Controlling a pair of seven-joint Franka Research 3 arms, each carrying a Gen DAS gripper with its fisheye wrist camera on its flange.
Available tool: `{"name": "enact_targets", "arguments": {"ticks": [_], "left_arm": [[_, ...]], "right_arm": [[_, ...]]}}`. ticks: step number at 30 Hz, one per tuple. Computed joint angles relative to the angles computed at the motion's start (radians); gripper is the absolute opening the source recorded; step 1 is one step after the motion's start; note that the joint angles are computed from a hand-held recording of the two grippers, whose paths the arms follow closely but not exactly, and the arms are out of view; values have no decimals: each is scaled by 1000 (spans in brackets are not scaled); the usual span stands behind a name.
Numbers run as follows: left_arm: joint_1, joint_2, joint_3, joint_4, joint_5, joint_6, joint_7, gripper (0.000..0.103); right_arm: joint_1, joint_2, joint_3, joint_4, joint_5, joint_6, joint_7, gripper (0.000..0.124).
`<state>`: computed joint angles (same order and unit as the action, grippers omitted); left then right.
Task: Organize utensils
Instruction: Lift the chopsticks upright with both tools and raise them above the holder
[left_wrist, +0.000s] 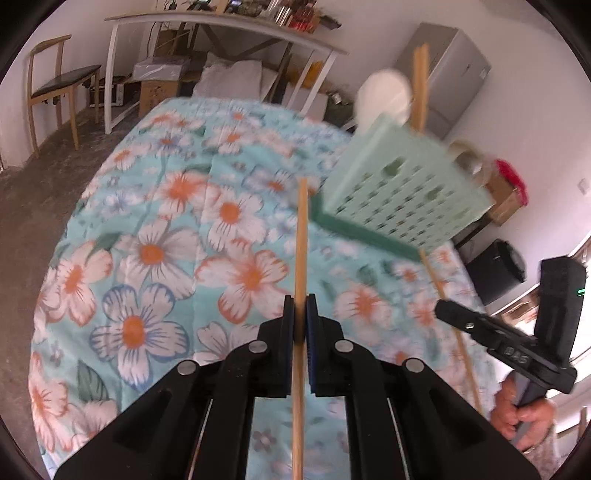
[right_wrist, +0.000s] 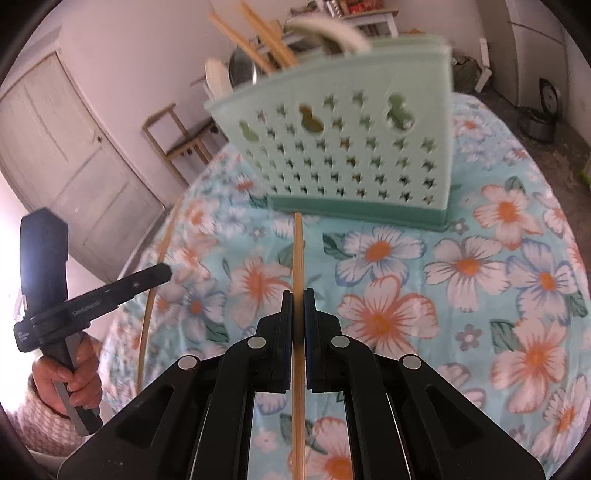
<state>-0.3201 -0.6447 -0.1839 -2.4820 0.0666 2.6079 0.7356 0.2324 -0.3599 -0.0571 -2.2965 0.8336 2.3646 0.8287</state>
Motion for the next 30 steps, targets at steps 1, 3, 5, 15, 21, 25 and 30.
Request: {"name": "enact_targets", "arguments": {"ticks": [1, 3, 5, 15, 21, 25, 30], "left_arm": [[-7, -10, 10, 4, -5, 12, 9, 6], [-19, -19, 27, 23, -14, 37, 31, 6], [-26, -22, 42, 48, -15, 78, 65, 6], [-38, 95, 56, 194, -47, 85, 178, 6], [-14, 149, 22, 292, -26, 108, 223, 6], [25, 187, -13, 382, 32, 159, 226, 6], [89, 282, -58, 523, 129, 198, 195, 6]], "right_arm": [[1, -5, -8, 2, 16, -5, -1, 4], [0, -15, -24, 9, 48, -19, -5, 4], [-2, -29, -32, 13, 77, -16, -15, 4], [-9, -42, -61, -7, 196, -32, -89, 4], [-22, -30, -68, 14, 237, -49, -114, 4], [-31, -17, -70, 24, 260, -66, -122, 4], [-45, -8, -69, 25, 269, -90, -119, 4]]}}
